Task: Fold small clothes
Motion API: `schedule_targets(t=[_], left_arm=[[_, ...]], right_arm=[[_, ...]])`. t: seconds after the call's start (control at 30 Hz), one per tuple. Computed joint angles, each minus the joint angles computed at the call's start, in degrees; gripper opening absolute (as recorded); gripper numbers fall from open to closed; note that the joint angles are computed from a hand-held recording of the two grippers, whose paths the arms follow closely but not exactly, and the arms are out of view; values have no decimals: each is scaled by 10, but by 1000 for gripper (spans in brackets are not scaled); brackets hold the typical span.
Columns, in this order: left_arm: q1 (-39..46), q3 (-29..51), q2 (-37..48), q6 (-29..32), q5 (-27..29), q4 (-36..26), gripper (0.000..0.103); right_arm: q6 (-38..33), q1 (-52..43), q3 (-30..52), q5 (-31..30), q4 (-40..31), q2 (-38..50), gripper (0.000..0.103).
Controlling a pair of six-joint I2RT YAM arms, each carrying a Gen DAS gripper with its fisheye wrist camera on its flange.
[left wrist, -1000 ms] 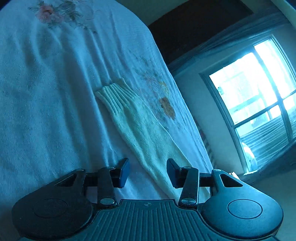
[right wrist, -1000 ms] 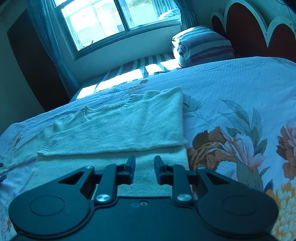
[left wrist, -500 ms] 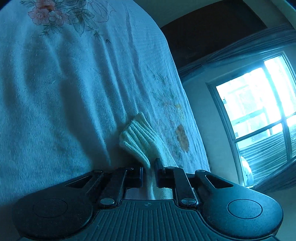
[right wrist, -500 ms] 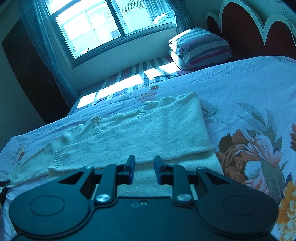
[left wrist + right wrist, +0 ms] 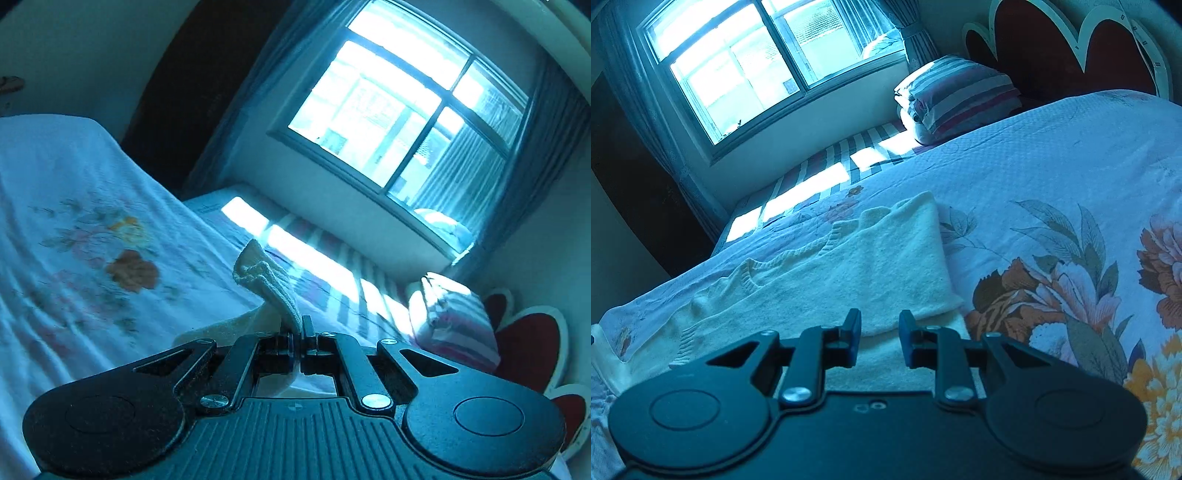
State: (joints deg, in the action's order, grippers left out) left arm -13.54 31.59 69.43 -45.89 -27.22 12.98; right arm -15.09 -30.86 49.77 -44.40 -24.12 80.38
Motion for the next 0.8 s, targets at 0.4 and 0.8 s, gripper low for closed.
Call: schedule_targets(t=[0.4,0.8], left_arm=[[-254,315,359,-60,-56,27,2],[-318,573,534,51,-37,-126,2]], right_arm=[[-68,-83,132,-57,-53,142,24],[-92,-133,188,-69,-73,214,24]])
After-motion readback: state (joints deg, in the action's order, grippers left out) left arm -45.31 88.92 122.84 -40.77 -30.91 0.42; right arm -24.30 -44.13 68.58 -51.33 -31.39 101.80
